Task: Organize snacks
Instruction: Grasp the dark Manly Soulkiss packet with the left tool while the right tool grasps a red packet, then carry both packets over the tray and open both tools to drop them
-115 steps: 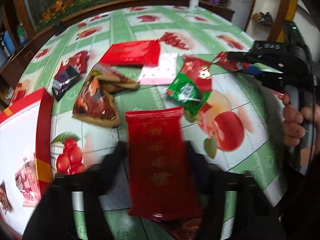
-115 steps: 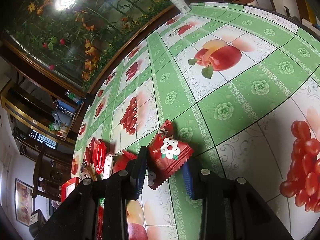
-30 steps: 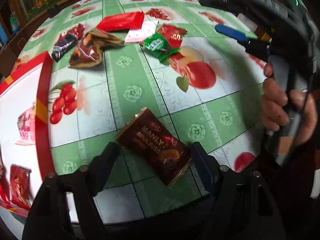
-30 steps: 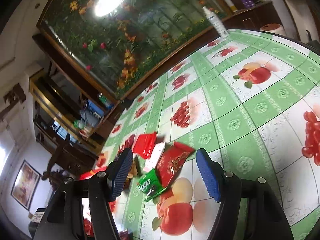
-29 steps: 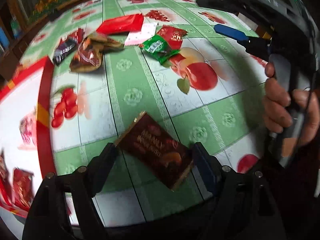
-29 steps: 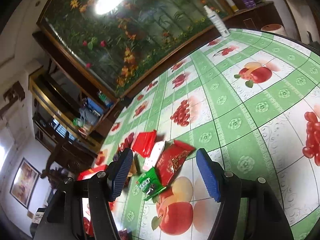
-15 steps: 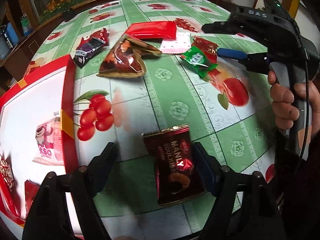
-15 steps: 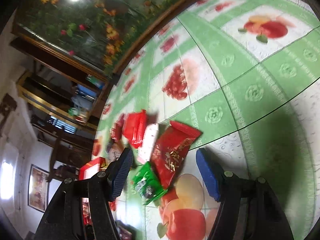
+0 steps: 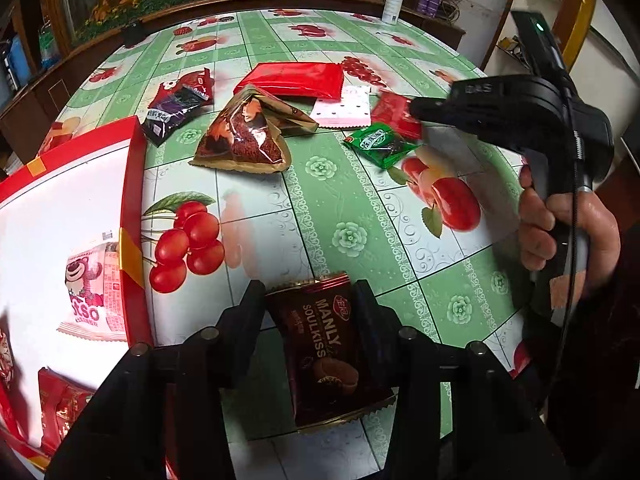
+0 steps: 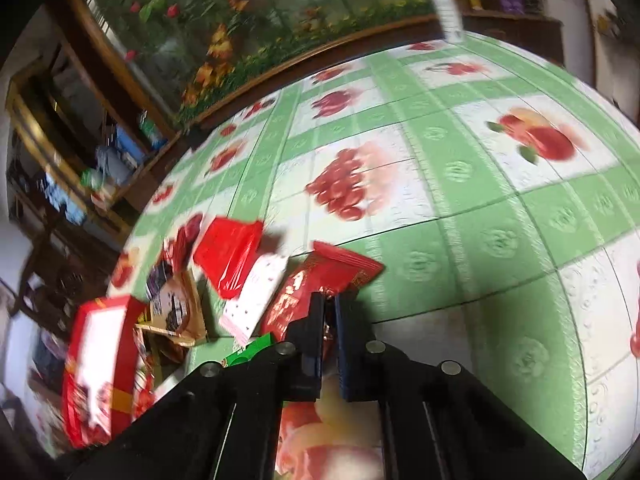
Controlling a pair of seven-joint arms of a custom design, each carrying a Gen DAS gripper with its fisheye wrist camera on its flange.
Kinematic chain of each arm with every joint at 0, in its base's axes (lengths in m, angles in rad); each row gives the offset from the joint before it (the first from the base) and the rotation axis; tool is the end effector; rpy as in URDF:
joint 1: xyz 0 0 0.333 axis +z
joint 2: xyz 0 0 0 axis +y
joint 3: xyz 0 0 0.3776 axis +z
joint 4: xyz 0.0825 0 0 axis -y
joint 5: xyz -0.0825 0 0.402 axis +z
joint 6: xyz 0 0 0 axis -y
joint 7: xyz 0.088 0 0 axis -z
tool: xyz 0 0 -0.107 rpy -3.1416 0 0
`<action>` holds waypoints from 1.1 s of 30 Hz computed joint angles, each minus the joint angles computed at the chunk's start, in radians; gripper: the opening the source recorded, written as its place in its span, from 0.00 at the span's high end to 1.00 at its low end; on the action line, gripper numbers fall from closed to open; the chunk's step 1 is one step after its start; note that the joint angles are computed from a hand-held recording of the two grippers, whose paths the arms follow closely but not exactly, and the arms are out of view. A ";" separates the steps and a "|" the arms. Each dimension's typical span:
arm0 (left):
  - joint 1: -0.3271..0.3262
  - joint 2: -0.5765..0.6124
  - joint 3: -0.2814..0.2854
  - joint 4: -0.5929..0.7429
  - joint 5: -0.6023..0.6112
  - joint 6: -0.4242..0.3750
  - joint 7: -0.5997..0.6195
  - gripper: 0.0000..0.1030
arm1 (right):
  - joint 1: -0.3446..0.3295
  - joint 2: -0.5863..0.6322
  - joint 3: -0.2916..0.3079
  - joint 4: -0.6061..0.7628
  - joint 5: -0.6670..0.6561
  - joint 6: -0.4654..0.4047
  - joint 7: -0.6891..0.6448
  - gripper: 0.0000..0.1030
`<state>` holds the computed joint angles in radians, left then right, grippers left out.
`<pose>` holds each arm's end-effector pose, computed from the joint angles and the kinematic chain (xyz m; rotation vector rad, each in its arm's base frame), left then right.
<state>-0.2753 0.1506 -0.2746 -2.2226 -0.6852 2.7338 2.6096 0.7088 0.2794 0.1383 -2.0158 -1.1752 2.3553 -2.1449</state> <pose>0.5182 -0.2844 0.3894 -0.8460 2.8381 -0.8041 0.4361 0.4671 0.3744 -0.8178 2.2665 -0.5473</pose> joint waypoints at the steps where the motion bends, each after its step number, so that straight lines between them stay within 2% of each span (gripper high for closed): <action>1: 0.003 -0.001 -0.001 0.001 -0.009 -0.004 0.005 0.59 | 0.004 -0.015 -0.006 -0.024 -0.032 0.015 0.061 0.95; 4: 0.016 -0.003 -0.006 0.008 -0.057 -0.022 0.042 0.59 | 0.017 -0.058 -0.005 -0.088 -0.144 0.009 0.238 1.00; 7: 0.022 -0.011 -0.009 0.006 -0.101 -0.023 0.085 0.59 | 0.022 -0.085 0.016 -0.120 -0.225 -0.041 0.329 1.00; 8: 0.021 -0.012 -0.006 0.006 -0.103 -0.024 0.088 0.59 | 0.021 -0.093 0.024 -0.129 -0.242 -0.055 0.344 1.00; 10: 0.017 -0.013 -0.005 0.002 -0.107 -0.013 0.093 0.59 | 0.005 -0.098 0.035 -0.132 -0.211 -0.053 0.324 0.93; 12: 0.020 -0.011 -0.004 0.008 -0.119 -0.013 0.108 0.59 | -0.021 -0.093 0.038 -0.128 -0.162 0.002 0.287 0.92; 13: 0.021 -0.011 -0.004 0.009 -0.128 -0.013 0.116 0.59 | -0.038 -0.085 0.032 -0.123 -0.163 0.061 0.275 0.86; 14: 0.021 -0.012 -0.006 0.010 -0.139 -0.008 0.126 0.59 | -0.046 -0.078 0.029 -0.117 -0.157 0.083 0.267 0.81; 15: 0.022 -0.016 -0.007 0.006 -0.149 -0.006 0.135 0.59 | -0.047 -0.070 0.028 -0.107 -0.139 0.082 0.260 0.65; 16: 0.023 -0.018 -0.007 0.006 -0.158 -0.004 0.144 0.59 | -0.046 -0.063 0.027 -0.095 -0.114 0.067 0.251 0.53; 18: 0.025 -0.024 -0.006 0.003 -0.173 -0.006 0.161 0.59 | -0.050 -0.045 0.024 -0.061 -0.042 0.045 0.195 0.50; 21: 0.031 -0.032 -0.003 0.004 -0.205 -0.018 0.193 0.59 | -0.062 0.010 0.026 0.028 0.136 -0.008 -0.006 0.51; 25: 0.037 -0.043 0.004 0.006 -0.247 -0.030 0.231 0.59 | -0.034 0.115 0.026 0.211 0.333 -0.232 -0.327 0.53; 26: 0.040 -0.044 0.007 0.009 -0.253 -0.038 0.235 0.59 | -0.022 0.161 0.027 0.289 0.387 -0.332 -0.439 0.55; 27: 0.041 -0.046 0.008 0.009 -0.259 -0.042 0.240 0.59 | 0.015 0.194 -0.007 0.345 0.426 -0.400 -0.519 0.57; 28: 0.044 -0.049 0.010 0.010 -0.271 -0.044 0.251 0.59 | 0.031 0.209 -0.017 0.366 0.423 -0.431 -0.543 0.60; 29: 0.046 -0.052 0.012 0.010 -0.280 -0.048 0.257 0.59 | 0.013 0.201 0.006 0.352 0.410 -0.426 -0.525 0.62; 30: 0.047 -0.054 0.014 0.011 -0.287 -0.052 0.261 0.59 | 0.020 0.184 -0.006 0.326 0.413 -0.403 -0.510 0.65; 33: 0.052 -0.059 0.019 0.012 -0.313 -0.054 0.281 0.59 | 0.036 0.141 -0.012 0.264 0.423 -0.420 -0.449 0.67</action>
